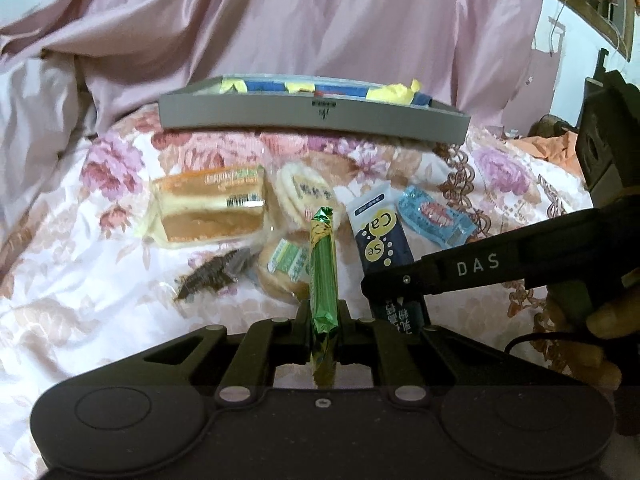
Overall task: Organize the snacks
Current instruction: 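Lift the green stick and blue tube and carry them over the tray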
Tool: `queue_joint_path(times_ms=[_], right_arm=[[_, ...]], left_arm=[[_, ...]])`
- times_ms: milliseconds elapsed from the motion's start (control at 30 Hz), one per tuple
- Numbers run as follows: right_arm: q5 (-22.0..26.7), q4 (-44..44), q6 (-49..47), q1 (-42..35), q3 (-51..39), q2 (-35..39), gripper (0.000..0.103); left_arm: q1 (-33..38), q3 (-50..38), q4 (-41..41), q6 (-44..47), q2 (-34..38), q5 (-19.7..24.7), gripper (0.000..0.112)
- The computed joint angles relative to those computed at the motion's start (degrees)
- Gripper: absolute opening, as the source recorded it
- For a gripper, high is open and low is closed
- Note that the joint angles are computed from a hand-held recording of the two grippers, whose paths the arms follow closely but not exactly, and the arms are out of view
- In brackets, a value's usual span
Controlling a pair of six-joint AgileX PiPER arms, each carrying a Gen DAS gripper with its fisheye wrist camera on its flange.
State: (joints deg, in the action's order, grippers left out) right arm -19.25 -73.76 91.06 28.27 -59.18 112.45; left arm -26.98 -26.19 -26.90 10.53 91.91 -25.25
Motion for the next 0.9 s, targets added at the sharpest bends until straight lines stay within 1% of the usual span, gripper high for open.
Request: queue_joint_path(times_ms=[100, 200, 333, 400, 633, 800, 900], right_arm=[[0.18, 7.09, -7.53, 0.29, 1.51, -1.34, 0.012], [-0.44, 15.68, -16.47, 0.36, 3.44, -2.96, 0.010], [0.02, 27.70, -28.46, 0.95, 5.47, -4.75, 0.009], [-0.51, 31.90, -32.42, 0.96, 6.24, -5.54, 0.009], [-7.19, 42.46, -40.96, -1.52, 9.94, -8.77, 0.009], [-12.45, 48.51, -44.56, -3.84, 11.45, -9.99, 0.009], [-16.71, 50.92, -45.92, -5.63, 11.70, -9.90, 0.009]], left_arm=[[-0.59, 0.38, -1.25, 0.92, -1.08, -1.14, 0.011], [-1.11, 0.23, -2.71, 2.01, -1.77, -2.05, 0.011], [-1.59, -0.39, -3.94, 2.36, -2.42, -3.20, 0.011], [-1.62, -1.21, -4.56, 2.80, -2.53, -3.57, 0.011], [-1.71, -6.61, -7.07, 5.34, -1.74, -3.60, 0.011], [-0.69, -12.83, -7.60, 7.10, 0.32, -2.47, 0.011], [0.52, -17.64, -7.01, 7.61, 2.07, -1.36, 0.011]])
